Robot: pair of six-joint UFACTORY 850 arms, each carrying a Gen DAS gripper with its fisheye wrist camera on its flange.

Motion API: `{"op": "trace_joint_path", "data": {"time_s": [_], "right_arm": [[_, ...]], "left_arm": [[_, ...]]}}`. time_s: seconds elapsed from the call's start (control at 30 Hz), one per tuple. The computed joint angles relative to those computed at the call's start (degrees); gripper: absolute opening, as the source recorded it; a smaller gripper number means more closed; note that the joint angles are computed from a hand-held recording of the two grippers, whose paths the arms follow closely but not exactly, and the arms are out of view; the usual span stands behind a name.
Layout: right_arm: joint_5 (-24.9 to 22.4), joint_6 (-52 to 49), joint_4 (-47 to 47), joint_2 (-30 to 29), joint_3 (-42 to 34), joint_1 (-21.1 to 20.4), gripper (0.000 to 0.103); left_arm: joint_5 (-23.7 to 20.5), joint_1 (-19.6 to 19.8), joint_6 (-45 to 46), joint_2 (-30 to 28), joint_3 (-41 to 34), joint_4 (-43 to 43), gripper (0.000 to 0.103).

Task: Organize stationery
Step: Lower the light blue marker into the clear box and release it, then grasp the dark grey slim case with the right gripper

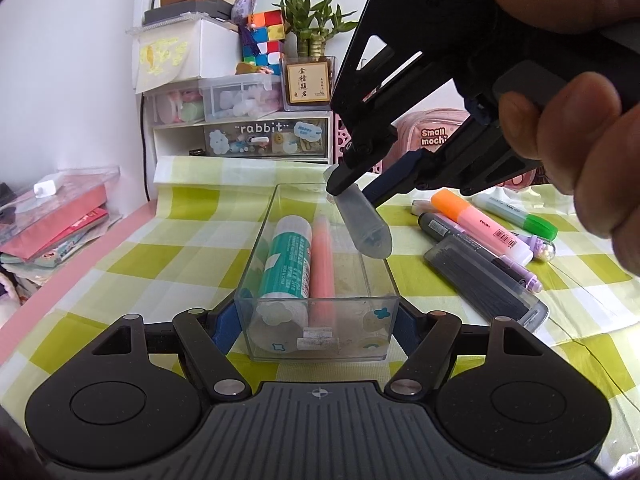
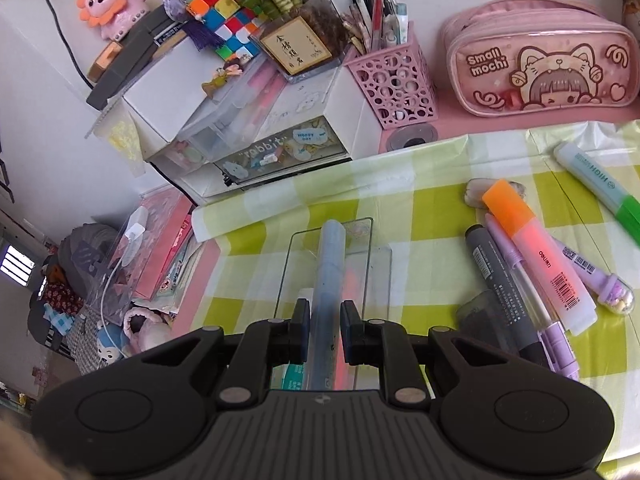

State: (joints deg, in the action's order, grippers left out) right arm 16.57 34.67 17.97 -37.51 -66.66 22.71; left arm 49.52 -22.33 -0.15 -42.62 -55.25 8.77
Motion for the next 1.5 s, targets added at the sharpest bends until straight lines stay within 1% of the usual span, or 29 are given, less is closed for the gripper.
{"op": "trace_joint_path", "data": {"time_s": [0.2,0.4,0.47,0.5,0.63,0.7,0.77,0.83,0.9,0.97,1.1,1.17,1.27,1.3,1.37,1.5], "right_arm": [[-1.86,-9.29,7.58,-0.92,-1.82,0.57,0.013],[-5.56,-19.95,15.64,-2.8,-4.58,0.97,0.013],[-7.76,-19.77,14.1,-3.46,-5.51,0.81,0.014],[-8.0,-18.33,12.42,-3.6,-5.59,0.8,0.014],[-7.62,-22.21,15.36,-3.43,-5.3,1.04,0.013],[-6.95,-26.17,18.65,-3.22,-5.04,1.3,0.013],[-5.29,-30.92,23.13,-2.6,-4.29,1.84,0.013],[-3.77,-32.89,24.66,-1.82,-3.38,2.17,0.013],[-2.6,-27.99,19.84,-0.92,-2.13,2.02,0.013],[-0.47,-22.51,15.1,0.29,-0.2,1.76,0.013],[4.18,-15.61,10.97,3.01,4.44,0.95,0.013],[5.67,-16.47,13.48,4.24,6.64,0.4,0.013],[5.94,-24.98,23.24,4.9,8.29,-0.3,0.013],[5.73,-26.53,25.22,4.98,8.77,-0.68,0.013],[5.93,-26.1,25.78,5.2,10.13,-1.5,0.013],[6.78,-20.59,22.55,5.92,13.06,-2.96,0.013]], "left_arm": [[0.09,-0.02,0.13,-0.01,-0.01,0.02,0.073],[0.1,-0.03,0.13,-0.01,0.01,-0.02,0.073],[0.13,-0.01,0.16,-0.02,0.02,0.0,0.073],[0.14,0.01,0.17,-0.01,0.02,0.02,0.073],[0.18,0.01,0.16,-0.01,0.05,0.03,0.073],[0.16,-0.01,0.17,-0.01,0.05,0.0,0.073],[0.17,0.01,0.14,0.02,0.07,0.08,0.073],[0.14,0.01,0.09,0.03,0.06,0.13,0.073],[0.15,0.04,0.07,0.08,0.11,0.25,0.073],[0.25,0.07,-0.06,0.08,0.13,0.3,0.073],[0.45,0.2,-0.52,0.12,0.22,0.57,0.073],[0.41,0.26,-0.83,0.15,0.22,0.74,0.072],[0.27,0.35,-1.22,0.19,0.18,0.99,0.072],[0.26,0.41,-1.43,0.21,0.2,1.15,0.072],[0.29,0.56,-1.79,0.18,0.18,1.47,0.072],[0.53,0.73,-3.29,0.16,0.17,2.06,0.072]]}}
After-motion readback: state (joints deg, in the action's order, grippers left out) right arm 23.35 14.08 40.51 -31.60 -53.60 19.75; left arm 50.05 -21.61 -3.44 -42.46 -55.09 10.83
